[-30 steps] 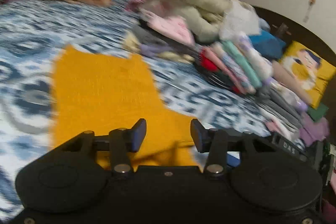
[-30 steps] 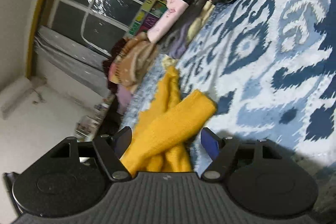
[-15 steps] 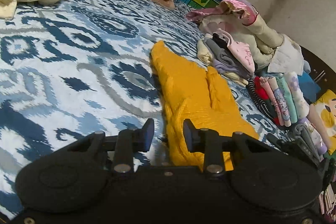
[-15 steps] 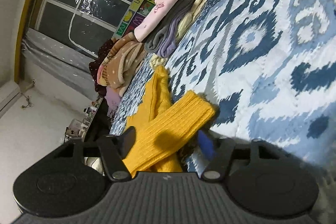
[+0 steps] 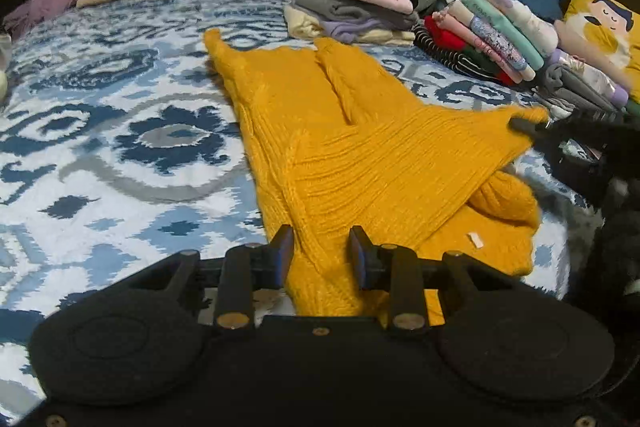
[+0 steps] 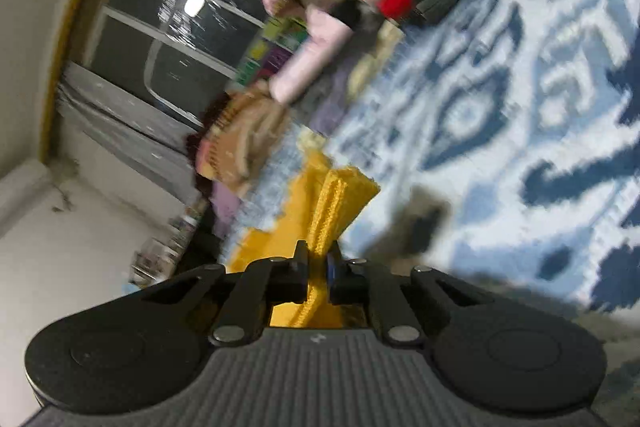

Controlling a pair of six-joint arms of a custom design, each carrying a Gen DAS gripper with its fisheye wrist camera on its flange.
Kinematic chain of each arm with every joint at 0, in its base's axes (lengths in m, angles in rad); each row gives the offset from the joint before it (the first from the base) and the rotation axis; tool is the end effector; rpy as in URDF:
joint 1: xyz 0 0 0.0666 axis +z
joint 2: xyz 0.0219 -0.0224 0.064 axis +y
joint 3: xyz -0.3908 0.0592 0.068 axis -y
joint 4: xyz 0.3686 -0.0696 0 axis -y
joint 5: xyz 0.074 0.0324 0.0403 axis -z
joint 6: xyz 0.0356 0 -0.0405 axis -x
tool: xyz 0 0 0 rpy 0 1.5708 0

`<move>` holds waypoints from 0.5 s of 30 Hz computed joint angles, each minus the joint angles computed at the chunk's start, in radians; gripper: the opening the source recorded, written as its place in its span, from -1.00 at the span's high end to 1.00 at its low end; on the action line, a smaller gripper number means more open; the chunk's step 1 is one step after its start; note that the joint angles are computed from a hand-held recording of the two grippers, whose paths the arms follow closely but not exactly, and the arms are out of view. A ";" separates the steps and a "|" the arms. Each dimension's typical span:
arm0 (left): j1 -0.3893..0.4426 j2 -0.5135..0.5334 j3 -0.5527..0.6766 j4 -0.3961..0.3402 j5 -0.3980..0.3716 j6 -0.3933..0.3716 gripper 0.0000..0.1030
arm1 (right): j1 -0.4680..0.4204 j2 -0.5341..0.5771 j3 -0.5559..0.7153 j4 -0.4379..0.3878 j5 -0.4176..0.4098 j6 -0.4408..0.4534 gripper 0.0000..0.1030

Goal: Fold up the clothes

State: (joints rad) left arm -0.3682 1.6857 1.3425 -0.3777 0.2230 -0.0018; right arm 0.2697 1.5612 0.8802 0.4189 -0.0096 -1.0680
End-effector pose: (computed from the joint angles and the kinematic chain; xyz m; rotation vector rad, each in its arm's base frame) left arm 0.5222 -0.2103 0.3151 0.5393 2.2464 -0.4442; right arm 0.4611 0.1274 0.2614 0.7473 1.7902 0.9301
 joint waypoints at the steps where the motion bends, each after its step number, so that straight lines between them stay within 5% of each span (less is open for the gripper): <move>1: 0.004 0.003 0.011 -0.022 0.011 -0.012 0.44 | 0.004 0.001 0.007 -0.023 0.009 0.014 0.80; 4: 0.021 -0.008 0.019 -0.029 0.049 -0.012 0.43 | 0.008 -0.004 -0.001 -0.006 0.017 0.027 0.80; 9: 0.061 0.032 0.081 0.059 0.036 0.187 0.43 | -0.001 -0.031 -0.035 0.070 -0.002 0.039 0.80; 15: 0.079 0.252 0.387 -0.068 -0.041 0.234 0.56 | -0.014 -0.040 -0.050 0.077 -0.032 0.030 0.80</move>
State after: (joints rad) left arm -0.2888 1.9373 1.7292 -0.4455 0.1818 0.2318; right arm 0.2552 1.5214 0.8300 0.4956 -0.0421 -1.0380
